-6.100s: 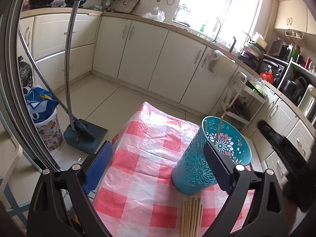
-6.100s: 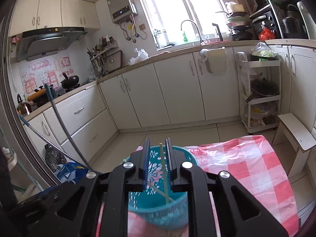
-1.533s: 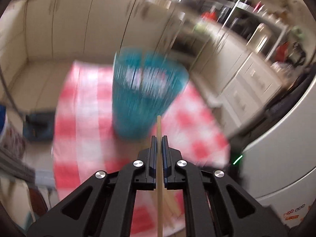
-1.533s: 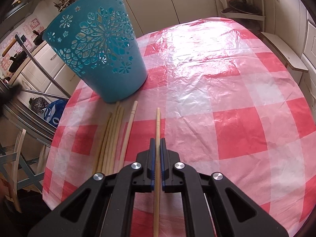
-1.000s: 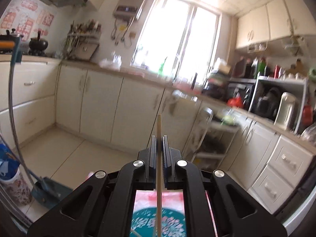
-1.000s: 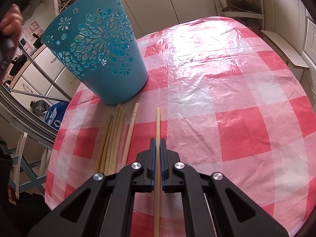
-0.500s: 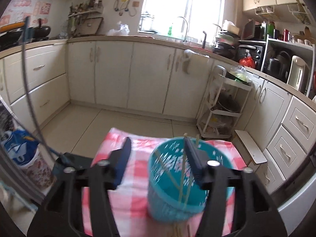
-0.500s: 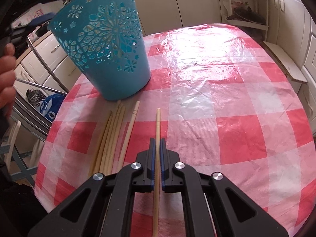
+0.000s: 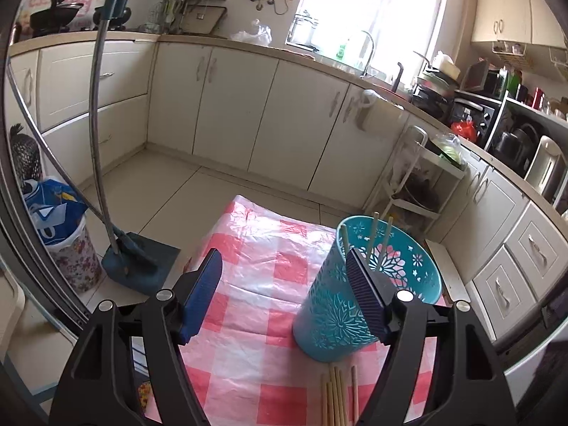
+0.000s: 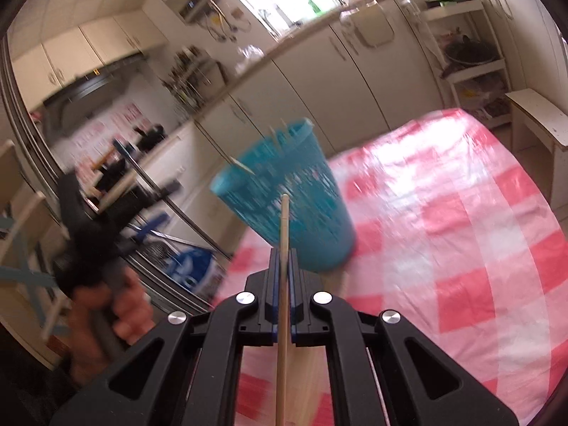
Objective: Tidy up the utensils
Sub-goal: 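Carry the held chopstick over the teal basket and open the right gripper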
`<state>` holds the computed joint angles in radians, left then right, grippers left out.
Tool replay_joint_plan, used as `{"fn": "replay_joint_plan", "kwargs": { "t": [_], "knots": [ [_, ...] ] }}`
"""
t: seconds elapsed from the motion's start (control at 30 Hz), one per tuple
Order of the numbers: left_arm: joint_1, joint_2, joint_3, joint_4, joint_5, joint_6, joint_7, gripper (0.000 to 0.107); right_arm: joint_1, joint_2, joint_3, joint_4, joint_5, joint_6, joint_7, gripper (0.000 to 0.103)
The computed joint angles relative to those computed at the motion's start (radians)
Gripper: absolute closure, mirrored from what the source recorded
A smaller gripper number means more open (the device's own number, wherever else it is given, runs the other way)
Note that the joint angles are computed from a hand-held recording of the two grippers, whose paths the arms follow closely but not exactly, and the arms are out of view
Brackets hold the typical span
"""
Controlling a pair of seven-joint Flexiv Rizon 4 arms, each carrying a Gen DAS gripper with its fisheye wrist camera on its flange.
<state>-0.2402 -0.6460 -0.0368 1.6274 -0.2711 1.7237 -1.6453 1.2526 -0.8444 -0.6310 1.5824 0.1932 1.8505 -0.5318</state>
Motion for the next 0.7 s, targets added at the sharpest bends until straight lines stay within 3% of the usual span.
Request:
{"fn": "replay_joint_plan", "kwargs": {
  "t": [0.1, 0.2, 0.33, 0.43, 0.53, 0.7],
  "knots": [
    [-0.006, 0.0, 0.01, -0.003, -0.016, -0.013, -0.02, 0.038, -0.014, -0.023, -0.046, -0.094, 0.001, 0.004, 0.005, 0.098],
    [-0.046, -0.006, 0.064, -0.011, -0.026, -0.016, -0.05, 0.038, -0.036, -0.092, -0.15, -0.248, 0.001, -0.059, 0.058, 0.098],
    [-0.08, -0.007, 0.102, -0.02, -0.024, -0.01, -0.073, 0.037, -0.087, -0.256, -0.37, -0.5, -0.026, -0.248, 0.255, 0.098],
    [-0.121, -0.008, 0.151, -0.026, -0.024, 0.002, -0.09, 0.034, -0.13, -0.332, -0.459, -0.625, -0.096, -0.426, 0.383, 0.098],
    [-0.137, -0.004, 0.165, -0.025, -0.019, 0.023, -0.091, 0.033, -0.21, -0.352, -0.376, -0.771, -0.177, -0.606, 0.397, 0.098],
    [-0.152, 0.002, 0.17, -0.023, -0.026, 0.015, -0.076, 0.031, -0.273, -0.351, -0.197, -0.87, -0.259, -0.733, 0.279, 0.098]
  ]
}}
